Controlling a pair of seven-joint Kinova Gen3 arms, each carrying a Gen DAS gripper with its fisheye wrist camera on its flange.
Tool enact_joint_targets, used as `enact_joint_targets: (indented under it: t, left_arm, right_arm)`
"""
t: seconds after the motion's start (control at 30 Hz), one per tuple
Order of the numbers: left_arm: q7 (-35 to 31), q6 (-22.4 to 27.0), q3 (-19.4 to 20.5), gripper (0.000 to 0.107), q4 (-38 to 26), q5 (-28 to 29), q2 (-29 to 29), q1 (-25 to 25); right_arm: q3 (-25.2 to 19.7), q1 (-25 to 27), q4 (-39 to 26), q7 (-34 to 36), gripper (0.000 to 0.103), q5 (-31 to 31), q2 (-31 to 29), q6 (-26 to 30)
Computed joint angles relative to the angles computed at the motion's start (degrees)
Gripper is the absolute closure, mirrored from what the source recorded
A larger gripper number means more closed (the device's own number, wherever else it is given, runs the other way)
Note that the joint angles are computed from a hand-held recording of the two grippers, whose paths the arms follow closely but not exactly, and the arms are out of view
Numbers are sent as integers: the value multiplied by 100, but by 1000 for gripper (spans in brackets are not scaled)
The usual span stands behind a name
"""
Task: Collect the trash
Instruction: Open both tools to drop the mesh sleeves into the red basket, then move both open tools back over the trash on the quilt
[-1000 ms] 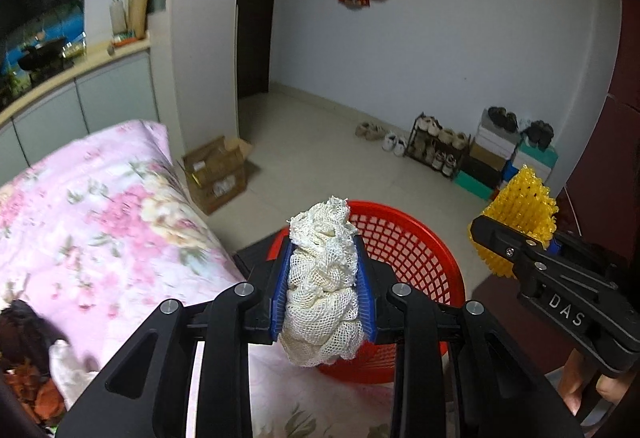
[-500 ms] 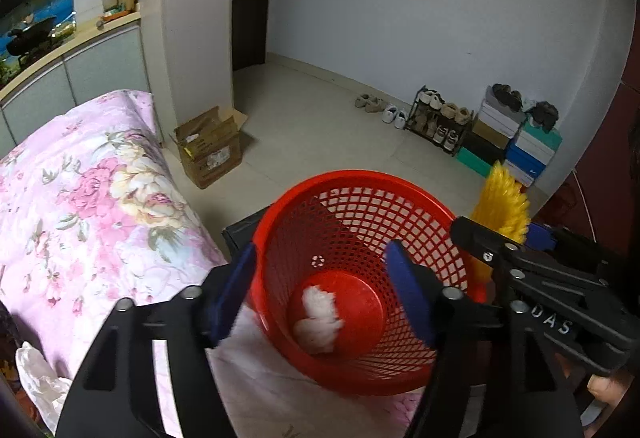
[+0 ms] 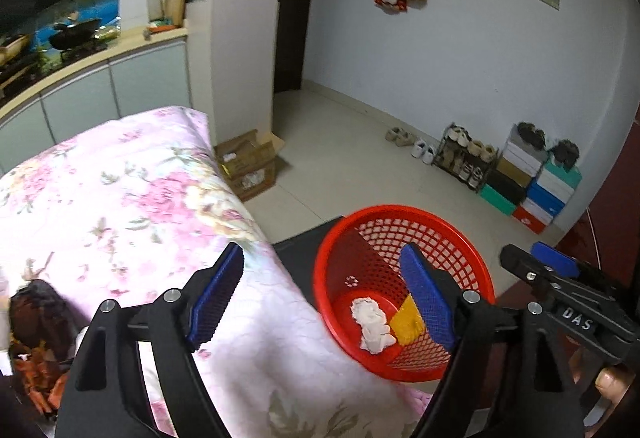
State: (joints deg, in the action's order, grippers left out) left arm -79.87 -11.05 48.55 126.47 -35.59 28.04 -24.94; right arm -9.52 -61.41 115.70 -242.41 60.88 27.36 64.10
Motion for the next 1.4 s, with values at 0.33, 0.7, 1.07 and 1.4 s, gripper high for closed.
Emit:
enact_joint_targets:
  t: [0.33,0.7,1.07,1.4]
  left_arm:
    - [782,-688,-64,26,574,-624,-690,-632]
    - [1444,-1582,-827,25,1155,-1305,-1414,-1009]
    - [2388,-2412,-1896,25,1425,-2462,-2003,-1637]
    - [2713,-2764,-3209,25,1476,-3057,-2150,-1897]
  right_arm:
    - [-72,-531,-549,378,30,50,173,1034]
    - [-49,-793,-1075,809,24,276,364,1366]
    - [71,-946,-1517,1158,24,636,563,1209]
    - [172,-1055,-1774,1442,23,956,662,963]
